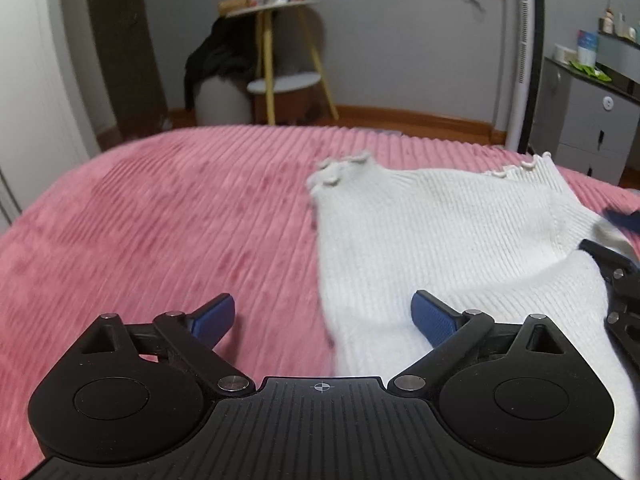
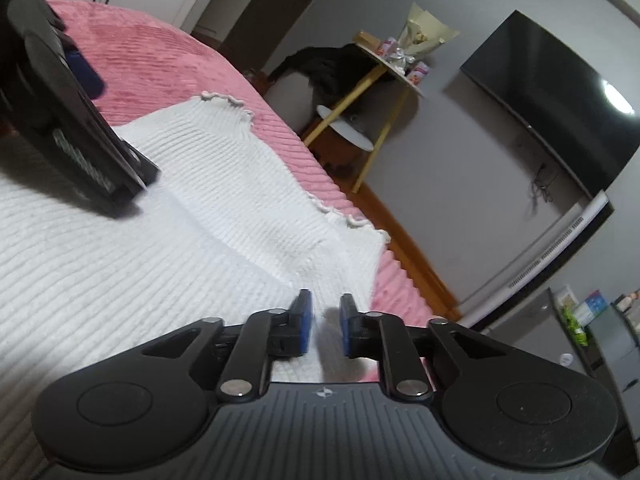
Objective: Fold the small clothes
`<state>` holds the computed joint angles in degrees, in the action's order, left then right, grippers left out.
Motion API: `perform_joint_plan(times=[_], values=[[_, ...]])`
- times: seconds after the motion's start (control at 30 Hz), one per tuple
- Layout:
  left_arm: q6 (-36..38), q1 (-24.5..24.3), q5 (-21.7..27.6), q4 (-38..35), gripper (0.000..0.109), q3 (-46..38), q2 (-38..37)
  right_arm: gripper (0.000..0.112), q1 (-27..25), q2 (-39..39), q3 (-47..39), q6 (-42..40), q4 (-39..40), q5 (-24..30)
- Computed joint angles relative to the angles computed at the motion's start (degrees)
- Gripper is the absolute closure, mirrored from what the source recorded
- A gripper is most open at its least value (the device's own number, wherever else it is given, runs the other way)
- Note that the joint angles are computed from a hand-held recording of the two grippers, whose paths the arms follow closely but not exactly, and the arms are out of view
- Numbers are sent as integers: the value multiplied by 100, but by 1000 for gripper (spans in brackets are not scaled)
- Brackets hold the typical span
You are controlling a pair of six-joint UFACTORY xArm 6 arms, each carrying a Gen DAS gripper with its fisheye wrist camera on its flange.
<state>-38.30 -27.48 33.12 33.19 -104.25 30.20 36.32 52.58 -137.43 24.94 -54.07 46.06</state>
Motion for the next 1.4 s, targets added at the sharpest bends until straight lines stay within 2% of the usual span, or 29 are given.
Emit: perform_joint_plan(times=[0.03, 0.13, 0.17, 0.23, 0.27, 0.3, 0.33, 0.37, 0.47, 0.6, 0.67, 0.8, 0.9, 1.03, 1.13, 1.27, 1.4], values=[[-43, -6, 8, -32, 10, 207, -193, 74, 64, -126, 166, 299, -351, 162], [-298, -81, 56, -65, 8, 921, -877, 61, 277, -784, 950, 1325, -762, 695], [-348, -118, 69, -126, 7, 1172, -1109, 58, 348, -1093, 1317, 1711, -726, 840], [-524, -239, 112, -120, 7, 1705, -1586, 45, 517, -1785, 2167, 2630, -635, 1021], [-482, -298, 164, -173, 7, 1933, -1803, 44, 613, -2110, 2559, 2939, -502, 1110], [-607, -363, 202, -96, 6, 2178, -2027, 37, 714, -2366, 2851, 3123, -379, 1216], [-682, -446, 387, -83, 6, 2320, -2204, 20, 822, -2676, 3221, 3319, -236, 1270], [-581, -523, 593, -220, 6, 2411, -2350, 14, 904, -2943, 3509, 3366, 65, 1293], [-430, -746, 1099, -446, 6, 2590, -2706, 13, 1160, -3506, 4061, 3447, 810, 1416], [-531, -1008, 1686, -331, 6, 2730, -3098, 13, 1364, -3639, 3864, 3394, 1672, 1954], [-528, -1037, 1773, -430, 6, 2889, -3368, 13, 1360, -3717, 3741, 3534, 2139, 2050], [-523, -1059, 1988, -613, 6, 3041, -3800, 13, 1498, -4100, 3919, 4138, 2163, 1961], [-618, -1097, 2190, -464, 6, 2998, -3925, 13, 1670, -3703, 3135, 4027, 1902, 2644], [-653, -1060, 2272, -637, 6, 2947, -4000, 13, 1694, -2850, 1618, 2905, 2452, 3592], [-608, -1091, 2435, -734, 6, 2859, -3999, 13, 1817, -2419, 904, 2720, 2307, 4165], [-626, -1131, 2479, -718, 6, 2826, -4025, 13, 1884, -2095, 278, 2586, 2243, 4588], [-595, -1108, 2405, -869, 6, 2825, -4059, 13, 1849, -1917, -121, 2552, 2296, 4726]])
